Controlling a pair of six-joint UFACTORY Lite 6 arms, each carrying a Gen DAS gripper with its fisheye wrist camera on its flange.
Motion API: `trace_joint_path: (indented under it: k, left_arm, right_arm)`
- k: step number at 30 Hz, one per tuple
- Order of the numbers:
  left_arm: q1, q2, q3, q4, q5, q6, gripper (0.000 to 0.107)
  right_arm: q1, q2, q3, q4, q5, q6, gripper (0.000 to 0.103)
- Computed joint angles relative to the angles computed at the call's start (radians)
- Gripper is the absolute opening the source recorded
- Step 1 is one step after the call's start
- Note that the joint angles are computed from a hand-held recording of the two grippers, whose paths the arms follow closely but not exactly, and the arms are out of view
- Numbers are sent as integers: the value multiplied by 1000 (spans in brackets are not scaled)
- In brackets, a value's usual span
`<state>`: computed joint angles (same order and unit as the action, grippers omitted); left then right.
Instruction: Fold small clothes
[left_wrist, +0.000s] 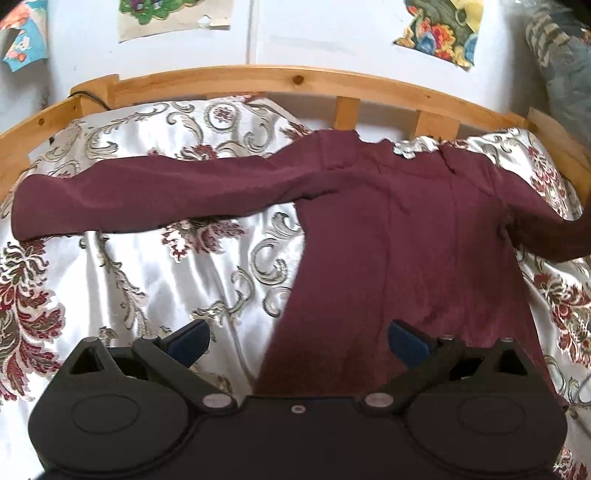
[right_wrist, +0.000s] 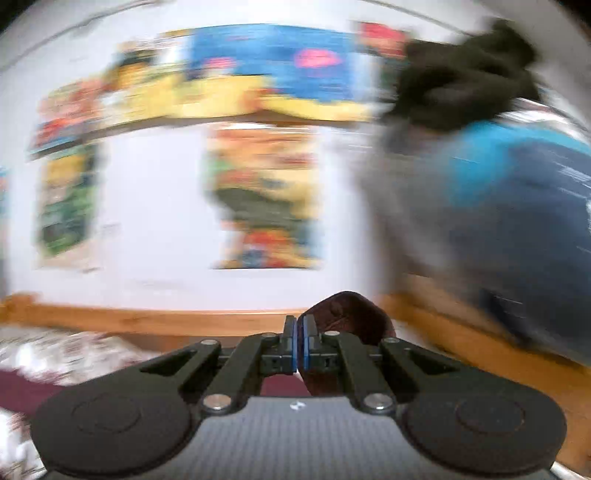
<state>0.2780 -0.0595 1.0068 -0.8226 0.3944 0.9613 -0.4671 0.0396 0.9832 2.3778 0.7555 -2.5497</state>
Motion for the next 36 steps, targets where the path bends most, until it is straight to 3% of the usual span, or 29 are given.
trace_joint_path:
  k: [10, 16, 18, 20, 24, 26, 30, 36]
  left_arm:
    - [148, 44, 18, -77, 65, 114, 102]
    - [194, 57, 18, -94, 77, 169, 102]
    - [198, 59, 17, -118, 85, 191, 102]
    - [196, 63, 18, -158, 92, 221, 102]
    - [166, 67, 19, -233, 105, 272, 102]
    - [131, 69, 16, -262, 97, 290, 102]
    - [20, 107, 31, -302, 45, 308, 102]
    - [-209, 265, 91, -240, -198, 171, 102]
  right_arm:
    - [563, 55, -156, 242, -151, -465, 4]
    - [656, 161, -188, 279, -176, -539, 8]
    - [625, 157, -213, 169, -169, -445, 22]
    - [589, 151, -239, 72, -154, -360, 60]
    - [451, 85, -300, -205, -98, -154, 78]
    - [370, 45, -348, -246, -68, -135, 88]
    - [211, 55, -376, -165, -13, -227, 93]
    - [77, 323, -137, -25, -15, -251, 93]
